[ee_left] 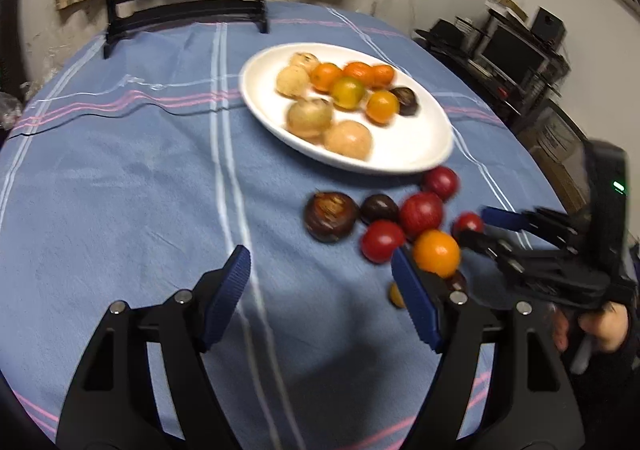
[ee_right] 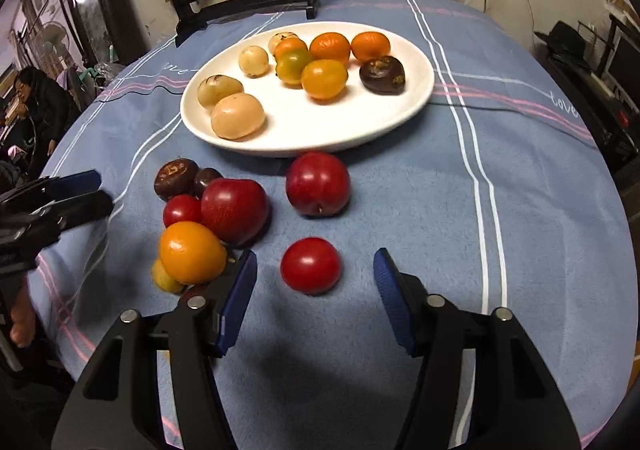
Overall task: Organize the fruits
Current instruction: 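Grasp a red plum with the right tool while the left tool grasps a small yellow fruit, then place the red plum and yellow fruit on the plate, open both tools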
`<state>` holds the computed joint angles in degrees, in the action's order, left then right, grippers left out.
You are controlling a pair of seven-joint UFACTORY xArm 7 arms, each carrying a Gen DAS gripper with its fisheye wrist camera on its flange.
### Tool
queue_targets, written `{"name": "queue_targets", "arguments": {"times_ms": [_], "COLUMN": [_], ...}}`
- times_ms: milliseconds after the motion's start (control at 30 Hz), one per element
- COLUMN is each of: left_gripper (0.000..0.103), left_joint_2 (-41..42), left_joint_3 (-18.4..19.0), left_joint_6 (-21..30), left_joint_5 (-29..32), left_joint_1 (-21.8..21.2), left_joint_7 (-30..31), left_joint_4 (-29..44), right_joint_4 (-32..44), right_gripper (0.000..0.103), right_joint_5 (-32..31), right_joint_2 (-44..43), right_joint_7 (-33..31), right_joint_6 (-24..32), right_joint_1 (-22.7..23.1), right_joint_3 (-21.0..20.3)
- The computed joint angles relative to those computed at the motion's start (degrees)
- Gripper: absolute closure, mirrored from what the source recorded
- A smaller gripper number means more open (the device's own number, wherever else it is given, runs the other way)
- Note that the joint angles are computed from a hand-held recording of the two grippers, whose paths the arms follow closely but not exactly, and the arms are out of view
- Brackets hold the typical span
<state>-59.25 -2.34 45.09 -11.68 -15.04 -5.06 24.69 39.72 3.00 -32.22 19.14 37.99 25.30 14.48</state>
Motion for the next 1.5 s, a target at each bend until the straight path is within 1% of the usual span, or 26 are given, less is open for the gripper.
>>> {"name": "queue_targets", "arguments": {"times_ms": [33, 100, 200, 333, 500, 633, 700, 767, 800, 833, 867, 900, 933, 967, 1200, 1300, 1500], "left_gripper": [0.027, 0.026, 0.026, 0.026, 0.026, 0.026, 0.028, 0.041, 0.051, 0.058, 0.061, 0.072, 0.074, 0.074, 0.074, 0.074, 0.074], "left_joint_2": [-0.4, -0.9, -0.4, 0.9, 3.5, 5.3, 6.0, 6.8, 7.2, 7.3, 7.3, 7.3, 6.9, 6.5, 3.3, 1.7, -1.9], "left_joint_3": [0.7, 1.3, 0.0, -1.5, -4.6, -6.2, -6.5, -6.8, -7.5, -8.0, -8.1, -7.9, -6.6, -6.4, -6.0, -5.3, -3.2], "left_joint_6": [0.8, 2.2, 3.8, 4.0, 2.7, 1.0, 0.0, -0.9, -1.3, -1.7, -2.0, -2.2, -2.4, -2.4, -2.0, -1.6, -0.3], "left_joint_5": [-0.8, -2.4, -3.9, -6.3, -6.6, -6.1, -5.6, -5.0, -4.1, -3.4, -2.9, -2.6, -3.4, -3.4, -2.3, -2.0, -1.0], "left_joint_1": [-1.6, -4.5, -7.3, -10.4, -11.5, -11.7, -11.8, -12.2, -11.9, -11.8, -11.8, -11.9, -12.9, -13.1, -13.0, -12.6, -10.0], "left_joint_7": [0.9, 3.0, 4.7, 5.9, 4.3, 1.8, 0.9, 0.2, -0.4, -1.0, -1.5, -1.8, -1.5, -1.6, -2.3, -2.3, -1.4], "left_joint_4": [-0.1, -0.3, 0.1, 0.4, 0.4, -0.1, -0.2, 0.1, 0.2, 0.1, 0.0, -0.1, -0.4, -0.5, -1.7, -2.0, -1.6], "right_joint_4": [-0.2, -0.7, -1.3, -3.7, -7.2, -9.0, -9.6, -10.1, -10.3, -10.4, -10.5, -10.6, -10.7, -10.7, -9.5, -8.9, -7.6], "right_gripper": [0.071, 0.071, 0.071, 0.071, 0.071, 0.071, 0.071, 0.07, 0.07, 0.07, 0.07, 0.07, 0.07, 0.07, 0.07, 0.07, 0.071], "right_joint_5": [1.7, 1.4, 2.1, 2.3, 3.8, 4.8, 5.3, 5.7, 5.9, 6.2, 6.4, 6.7, 7.0, 7.1, 6.9, 6.8, 6.3], "right_joint_2": [0.7, 0.3, -1.2, -6.1, -11.2, -13.7, -14.7, -15.5, -15.7, -15.9, -16.0, -16.1, -16.3, -16.5, -15.7, -14.8, -13.5], "right_joint_7": [-1.4, -1.2, -0.9, 0.7, 1.1, 0.3, -0.2, -0.4, -0.5, -0.6, -0.7, -0.7, -0.7, -0.7, -0.7, -0.7, -0.5], "right_joint_6": [-0.5, -1.2, -1.3, -1.5, -0.8, -0.3, -0.4, -0.4, -0.4, -0.4, -0.4, -0.4, -0.4, -0.4, -0.3, -0.4, -1.1], "right_joint_1": [1.3, 1.0, 1.4, 0.8, 1.5, 2.1, 2.2, 2.3, 2.3, 2.4, 2.4, 2.5, 2.6, 2.6, 2.1, 2.1, 2.0], "right_joint_3": [-1.3, -0.7, -0.9, -0.8, -2.0, -2.9, -3.3, -3.4, -3.6, -3.7, -3.8, -3.9, -3.9, -3.9, -3.2, -2.9, -2.3]}}
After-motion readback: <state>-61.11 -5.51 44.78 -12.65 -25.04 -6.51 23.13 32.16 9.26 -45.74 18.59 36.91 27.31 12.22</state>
